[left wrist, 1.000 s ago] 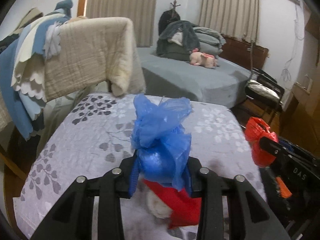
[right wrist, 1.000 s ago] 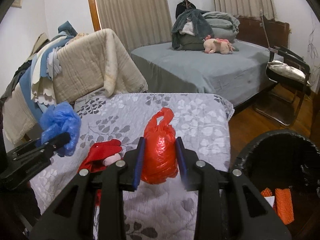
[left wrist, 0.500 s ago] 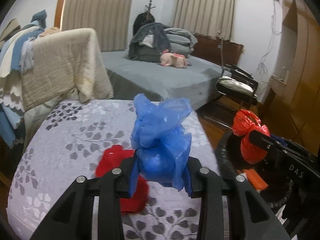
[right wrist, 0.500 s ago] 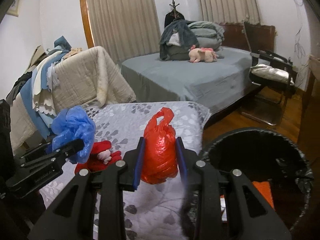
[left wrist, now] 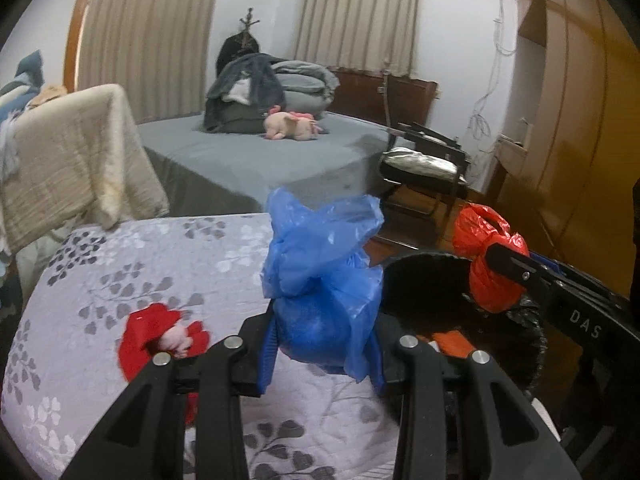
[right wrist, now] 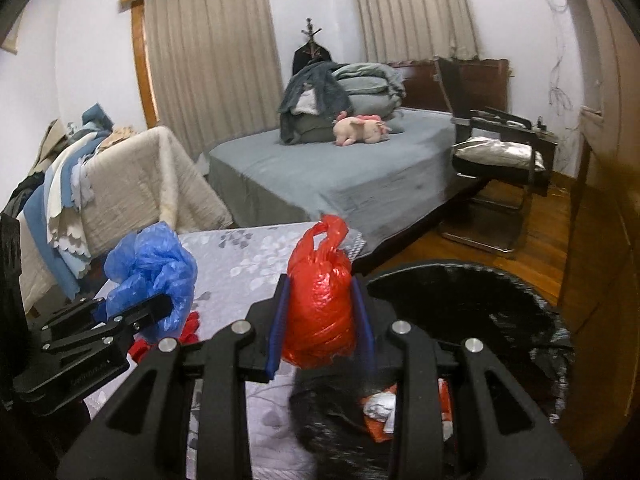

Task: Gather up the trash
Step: 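Carry the blue and red bags over the black bin and open both tools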

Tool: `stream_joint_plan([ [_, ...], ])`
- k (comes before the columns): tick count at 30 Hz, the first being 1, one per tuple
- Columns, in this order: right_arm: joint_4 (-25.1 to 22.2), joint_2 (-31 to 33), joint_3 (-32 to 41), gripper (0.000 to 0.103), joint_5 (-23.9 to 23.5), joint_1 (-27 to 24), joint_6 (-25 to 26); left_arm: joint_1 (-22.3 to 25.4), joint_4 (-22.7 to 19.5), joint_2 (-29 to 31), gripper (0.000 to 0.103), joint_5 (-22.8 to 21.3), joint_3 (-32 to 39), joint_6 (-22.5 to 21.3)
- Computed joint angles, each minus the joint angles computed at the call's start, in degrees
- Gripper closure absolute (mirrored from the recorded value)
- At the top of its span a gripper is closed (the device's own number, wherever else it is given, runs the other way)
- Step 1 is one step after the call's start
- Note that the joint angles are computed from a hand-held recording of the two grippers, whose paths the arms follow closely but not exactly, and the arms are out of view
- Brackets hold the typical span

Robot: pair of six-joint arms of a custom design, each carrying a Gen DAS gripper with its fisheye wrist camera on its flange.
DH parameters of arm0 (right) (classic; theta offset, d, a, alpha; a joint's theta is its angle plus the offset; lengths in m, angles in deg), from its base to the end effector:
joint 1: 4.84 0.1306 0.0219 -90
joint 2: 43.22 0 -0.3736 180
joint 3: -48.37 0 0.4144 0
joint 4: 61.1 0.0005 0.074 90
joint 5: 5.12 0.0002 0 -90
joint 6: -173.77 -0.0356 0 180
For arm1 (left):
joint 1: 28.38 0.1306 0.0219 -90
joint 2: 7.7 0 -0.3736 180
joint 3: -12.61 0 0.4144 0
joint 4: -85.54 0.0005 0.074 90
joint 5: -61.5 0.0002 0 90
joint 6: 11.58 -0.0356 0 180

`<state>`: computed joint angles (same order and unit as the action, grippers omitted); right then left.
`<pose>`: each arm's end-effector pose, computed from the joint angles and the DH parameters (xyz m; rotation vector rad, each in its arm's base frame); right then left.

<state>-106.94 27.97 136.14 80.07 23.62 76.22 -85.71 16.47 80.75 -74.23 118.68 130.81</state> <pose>0.3452 0.1900 0.5488 -0.4346 2.0686 0.4672 0.2738 -0.3806 0.5521 -0.2217 2.1382 -0.0920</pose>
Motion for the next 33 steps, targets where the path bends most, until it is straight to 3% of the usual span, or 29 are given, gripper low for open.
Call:
stream_joint_plan([
  [18, 0.7, -0.6, -1.8, 0.073, -0.6, -11.3, 2.3, 1.4, 8.9, 12.0, 0.067, 6.7, 11.0, -14.2],
  [33, 0.2, 1.4, -4.0, 0.073, -0.3, -16.8, 3.3, 3.8, 12.0, 20.6, 0.066, 13.6, 17.2, -18.0],
])
